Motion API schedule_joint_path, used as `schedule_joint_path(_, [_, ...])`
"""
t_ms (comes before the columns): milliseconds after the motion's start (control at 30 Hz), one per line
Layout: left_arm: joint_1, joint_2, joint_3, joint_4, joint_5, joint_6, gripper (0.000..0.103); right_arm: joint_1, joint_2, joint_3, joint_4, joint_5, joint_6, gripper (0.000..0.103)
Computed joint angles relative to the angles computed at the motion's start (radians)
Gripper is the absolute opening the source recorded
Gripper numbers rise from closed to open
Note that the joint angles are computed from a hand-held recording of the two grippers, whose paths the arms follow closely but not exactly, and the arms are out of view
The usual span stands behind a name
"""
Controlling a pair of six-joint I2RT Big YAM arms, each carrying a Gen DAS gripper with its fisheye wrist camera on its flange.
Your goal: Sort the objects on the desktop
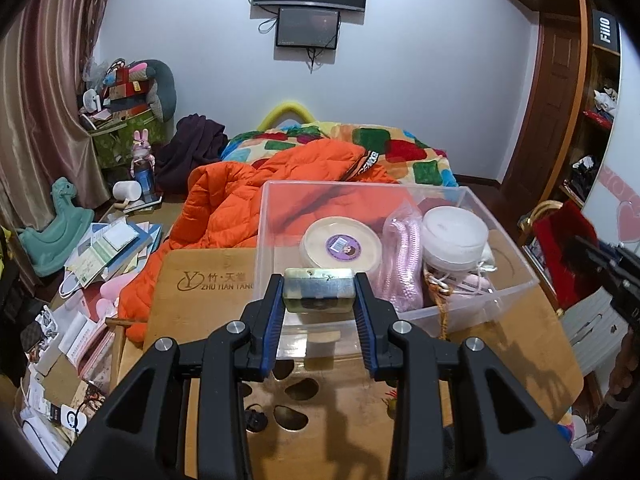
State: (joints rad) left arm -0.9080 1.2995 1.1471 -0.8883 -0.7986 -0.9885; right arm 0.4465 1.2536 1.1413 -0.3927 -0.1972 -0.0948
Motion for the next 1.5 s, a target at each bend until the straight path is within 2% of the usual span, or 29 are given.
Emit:
schedule_joint_path(367, [0.046,0.009,-0.026,0.029,0.061,0.024,0.033,0.021,0.106,0.111,0.006,0.04,-0.004,0.024])
schedule_joint_path(500, [0.059,0.011,-0.034,0.05,0.075,0.038,0.033,0.035,0.163,0.157,-0.003,0.095,-0.026,0.024])
schedule_joint_path(800, [0.066,0.0,-0.048,0.084,0.089,0.061,0.033,0.05,0.282,0.274,-0.069,0.116,-0.061,0.024])
schedule_joint_path(1300, [0.063,0.005,-0.043,0.094,0.11,0.069,0.033,0.065,0.342,0.307,-0.111,0.14,-0.111,0.024])
schedule_joint_path(1367, [0.058,0.005,-0.039,0.089,0.104,0.069,0.035,0.072,0.337,0.306,-0.113,0.158,-0.12,0.028])
schedule_joint_path(1433, [0.049,0.001,-0.036,0.086,0.093,0.071,0.04,0.08,0.325,0.294,-0.098,0.205,-0.135,0.042])
schedule_joint_path(1500, [0.037,-0.001,-0.032,0.083,0.078,0.074,0.04,0.087,0.306,0.269,-0.066,0.238,-0.145,0.05])
